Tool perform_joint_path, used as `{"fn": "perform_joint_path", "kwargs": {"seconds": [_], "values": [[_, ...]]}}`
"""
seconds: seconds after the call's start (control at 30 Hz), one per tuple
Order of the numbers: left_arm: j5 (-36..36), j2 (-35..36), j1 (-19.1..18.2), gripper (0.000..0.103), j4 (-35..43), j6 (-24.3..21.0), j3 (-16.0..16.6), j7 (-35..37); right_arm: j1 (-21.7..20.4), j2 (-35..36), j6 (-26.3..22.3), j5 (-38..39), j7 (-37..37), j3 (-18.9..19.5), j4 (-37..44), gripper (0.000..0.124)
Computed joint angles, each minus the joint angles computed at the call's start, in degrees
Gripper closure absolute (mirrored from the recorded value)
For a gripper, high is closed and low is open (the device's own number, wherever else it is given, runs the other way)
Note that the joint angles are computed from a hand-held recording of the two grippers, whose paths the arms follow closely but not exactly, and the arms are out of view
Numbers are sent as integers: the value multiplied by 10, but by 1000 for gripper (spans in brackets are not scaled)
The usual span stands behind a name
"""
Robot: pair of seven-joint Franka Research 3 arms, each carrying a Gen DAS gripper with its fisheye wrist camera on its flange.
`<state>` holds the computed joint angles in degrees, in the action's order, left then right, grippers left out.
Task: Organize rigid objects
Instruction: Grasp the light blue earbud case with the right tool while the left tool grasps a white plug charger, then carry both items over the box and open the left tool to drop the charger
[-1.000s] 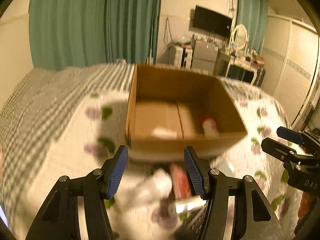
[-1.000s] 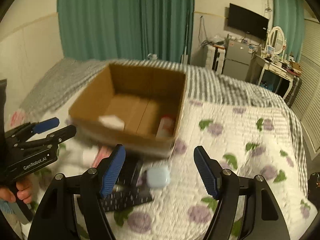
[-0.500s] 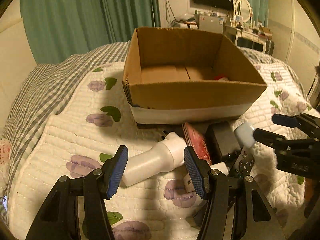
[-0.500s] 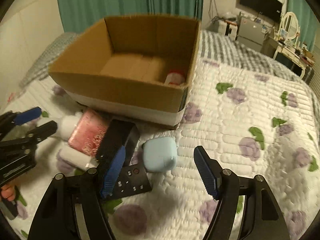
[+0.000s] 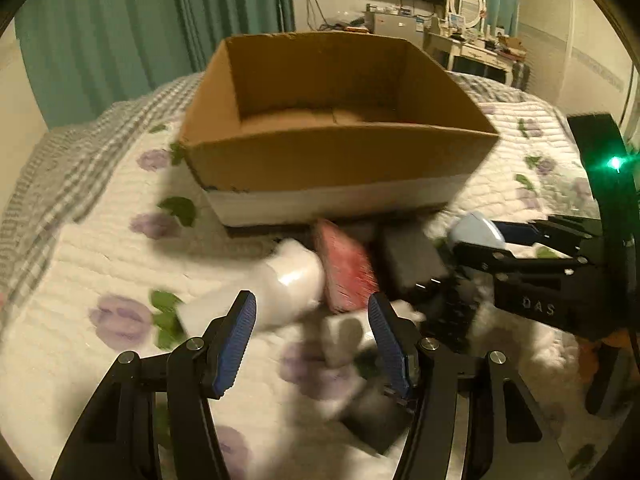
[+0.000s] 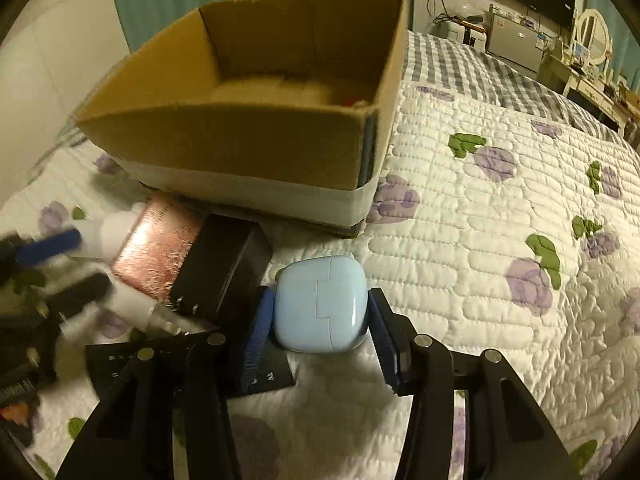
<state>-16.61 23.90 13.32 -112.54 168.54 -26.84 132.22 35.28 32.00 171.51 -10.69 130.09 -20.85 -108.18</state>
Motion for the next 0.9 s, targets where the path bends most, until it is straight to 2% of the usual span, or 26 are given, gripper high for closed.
{"fn": "perform_joint_path", "kwargs": {"seconds": [0.07, 0.27, 0.4, 0.5, 0.7, 0.83, 0.9], "values": [[-9, -6, 6, 42, -11, -12, -10, 6, 15, -7, 9, -6, 11, -15, -11, 76], [26, -1, -50, 42, -5, -34, 41, -46, 44, -23, 25, -16, 25, -42, -33, 76], [25, 8, -56, 42, 7, -46, 45, -73, 39, -21, 31, -9, 18, -42, -33, 76], [34, 11, -67, 42, 5, -30, 54, -97, 43, -21, 32, -5, 15, -45, -36, 76], [68, 14, -91, 42, 9, -28, 76, -176, 57, -19, 30, -6, 15, -58, -36, 76], [77, 19, -86, 43, 14, -28, 72, -206, 61, -17, 24, -8, 17, -60, -34, 76], [79, 18, -75, 44, 8, -22, 60, -199, 64, -18, 24, -13, 20, -64, -35, 76]]}}
